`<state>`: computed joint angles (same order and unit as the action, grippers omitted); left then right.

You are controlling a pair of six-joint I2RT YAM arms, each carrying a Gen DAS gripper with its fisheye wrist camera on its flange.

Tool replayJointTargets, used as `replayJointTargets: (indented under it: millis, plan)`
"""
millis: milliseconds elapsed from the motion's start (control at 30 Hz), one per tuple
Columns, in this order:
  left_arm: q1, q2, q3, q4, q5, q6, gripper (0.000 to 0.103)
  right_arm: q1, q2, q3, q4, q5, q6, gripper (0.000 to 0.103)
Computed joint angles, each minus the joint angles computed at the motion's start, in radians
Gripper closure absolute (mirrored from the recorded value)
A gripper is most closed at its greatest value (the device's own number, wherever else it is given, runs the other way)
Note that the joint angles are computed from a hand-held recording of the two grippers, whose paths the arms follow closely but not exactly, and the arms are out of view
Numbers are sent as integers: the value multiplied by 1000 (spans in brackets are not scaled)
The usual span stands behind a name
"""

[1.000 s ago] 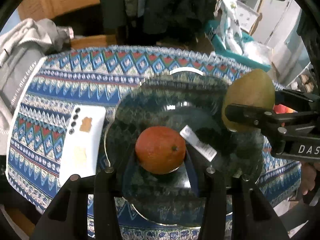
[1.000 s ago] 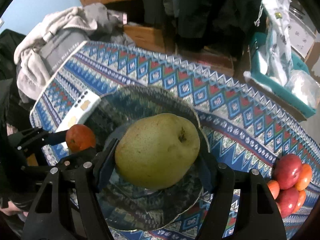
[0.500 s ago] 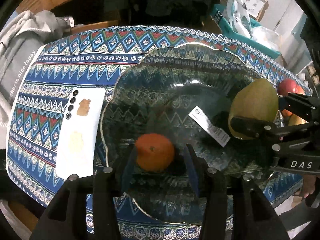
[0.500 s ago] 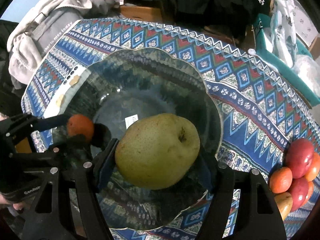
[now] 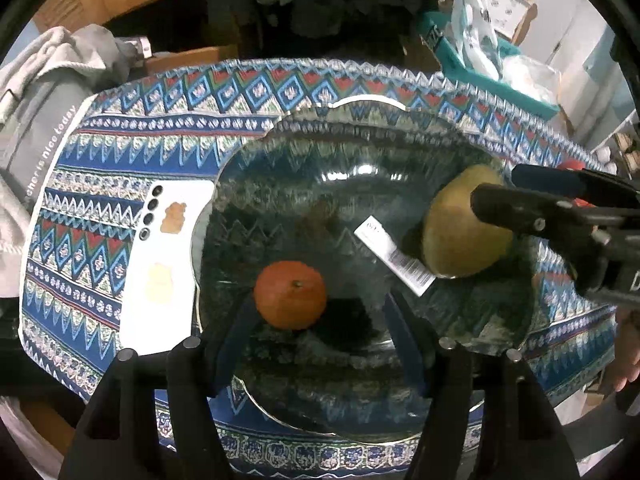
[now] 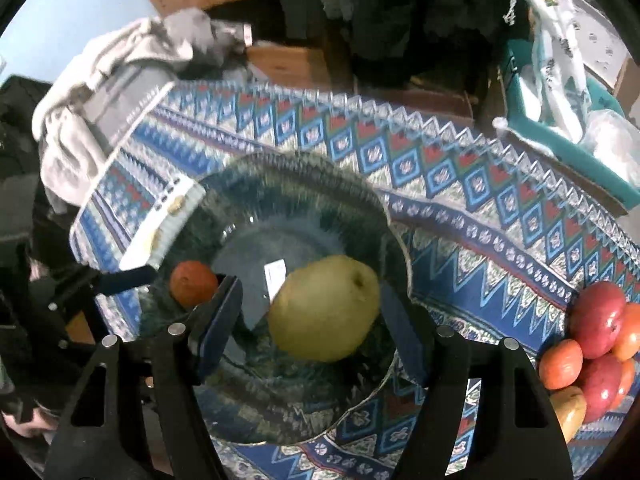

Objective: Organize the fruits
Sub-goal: 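Lower the pomelo and orange into the bowl and open both tools, then move both tools back to the fruit cluster and close the right tool on an orange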

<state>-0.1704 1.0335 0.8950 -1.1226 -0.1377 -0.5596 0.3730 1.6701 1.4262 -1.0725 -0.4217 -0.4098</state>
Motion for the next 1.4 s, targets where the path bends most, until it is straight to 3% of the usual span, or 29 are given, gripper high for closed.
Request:
replayJointTargets:
  millis: [133, 267, 800, 1400]
  plan:
    - [-20, -18, 53, -27, -7, -23, 35, -16, -24, 36, -6, -13, 4, 31]
    - [-81, -18, 115, -50, -58, -50, 30, -48, -42, 76, -26, -36, -1, 31]
    - [-307, 58, 329, -119, -219, -164, 29, -204, -143, 180, -119, -64, -102, 29]
    - [-471, 226, 527, -112, -257, -207, 22, -518, -70, 385, -281, -125, -291, 24]
